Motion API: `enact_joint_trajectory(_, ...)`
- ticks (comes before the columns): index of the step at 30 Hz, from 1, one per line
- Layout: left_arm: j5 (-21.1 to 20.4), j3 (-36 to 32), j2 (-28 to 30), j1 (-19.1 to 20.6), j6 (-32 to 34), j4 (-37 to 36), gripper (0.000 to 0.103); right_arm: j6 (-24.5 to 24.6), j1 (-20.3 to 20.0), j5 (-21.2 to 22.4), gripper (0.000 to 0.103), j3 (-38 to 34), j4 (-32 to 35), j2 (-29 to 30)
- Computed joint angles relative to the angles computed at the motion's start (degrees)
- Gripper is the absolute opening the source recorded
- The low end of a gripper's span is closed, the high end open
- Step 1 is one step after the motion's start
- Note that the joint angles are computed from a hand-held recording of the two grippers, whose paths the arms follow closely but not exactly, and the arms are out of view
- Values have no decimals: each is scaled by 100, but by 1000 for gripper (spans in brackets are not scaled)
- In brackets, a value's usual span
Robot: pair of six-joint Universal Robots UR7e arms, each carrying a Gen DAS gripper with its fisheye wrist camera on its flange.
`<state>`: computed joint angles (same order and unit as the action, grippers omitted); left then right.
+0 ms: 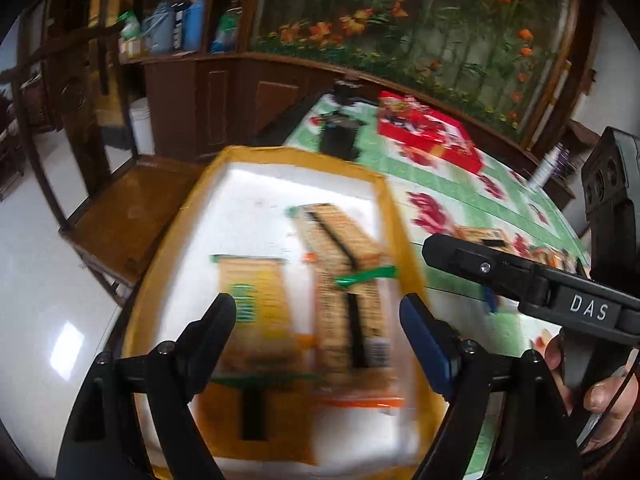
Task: Organize snacks
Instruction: 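Carry both cracker packs into the yellow tray and open both grippers, then grasp the red-labelled cracker pack with yellow edge using the right gripper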
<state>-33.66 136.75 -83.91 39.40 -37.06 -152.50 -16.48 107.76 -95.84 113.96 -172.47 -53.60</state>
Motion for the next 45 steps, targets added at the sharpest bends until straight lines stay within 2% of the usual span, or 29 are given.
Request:
enact_joint_trajectory(6,-241,-250,733,-358,357,-267,83,0,-503,218,69,613,-180,-869)
enact_joint_trajectory(13,-898,-601,1864,-625,961,-726,83,-16,-1262,170,69,996,-354,-1789)
enact_joint_trajectory(16,-1085,-751,2318,-669,1137,-794,83,128,-1546,116,69,1000,-458,-2033)
enact_joint_trajectory(17,-1176,-801,2484,-660,1208,-845,83,112,-1638,32,73,930,-497,-2039)
enact_joint_trajectory(20,-1351,-916,2740,-591,1194,-741,83,68,-1807,-153,73,678,-517,-1873)
enact_joint_trajectory(24,-1342,-911,2810,-581,1189,-709,83,256,-2249,714,73,425,46,-1709)
enact_joint_trajectory(26,-1341,-888,2761,-557,1151,-696,83,-21,-2125,547,73,417,-66,-1638)
enact_joint_trajectory(28,-1352,-847,2677,-532,1074,-678,83,-269,-2077,753,73,426,333,-1708)
enact_joint_trajectory(30,-1352,-822,2592,-507,1004,-611,83,-723,-2086,1179,75,356,1329,-1898)
enact_joint_trajectory(31,-1332,-812,2547,-501,982,-566,83,-1063,-2154,1694,75,352,1929,-1981)
enact_joint_trajectory(33,-1273,-778,2462,-516,923,-511,83,-1552,-2231,2301,75,300,2777,-2120)
enact_joint_trajectory(34,-1256,-770,2435,-512,904,-515,83,-1668,-2218,2328,75,303,2840,-2175)
enact_joint_trajectory(35,-1248,-755,2393,-507,874,-517,83,-1680,-2170,2170,76,338,2664,-2206)
enact_joint_trajectory(37,-1233,-719,2325,-506,840,-556,83,-1421,-2124,1826,76,448,2088,-2167)
enact_joint_trajectory(41,-1245,-709,2257,-475,793,-535,83,-954,-2197,1643,76,492,1622,-2073)
enact_joint_trajectory(45,-1255,-641,2137,-500,799,-505,83,-1220,-1984,1250,76,530,1148,-1928)
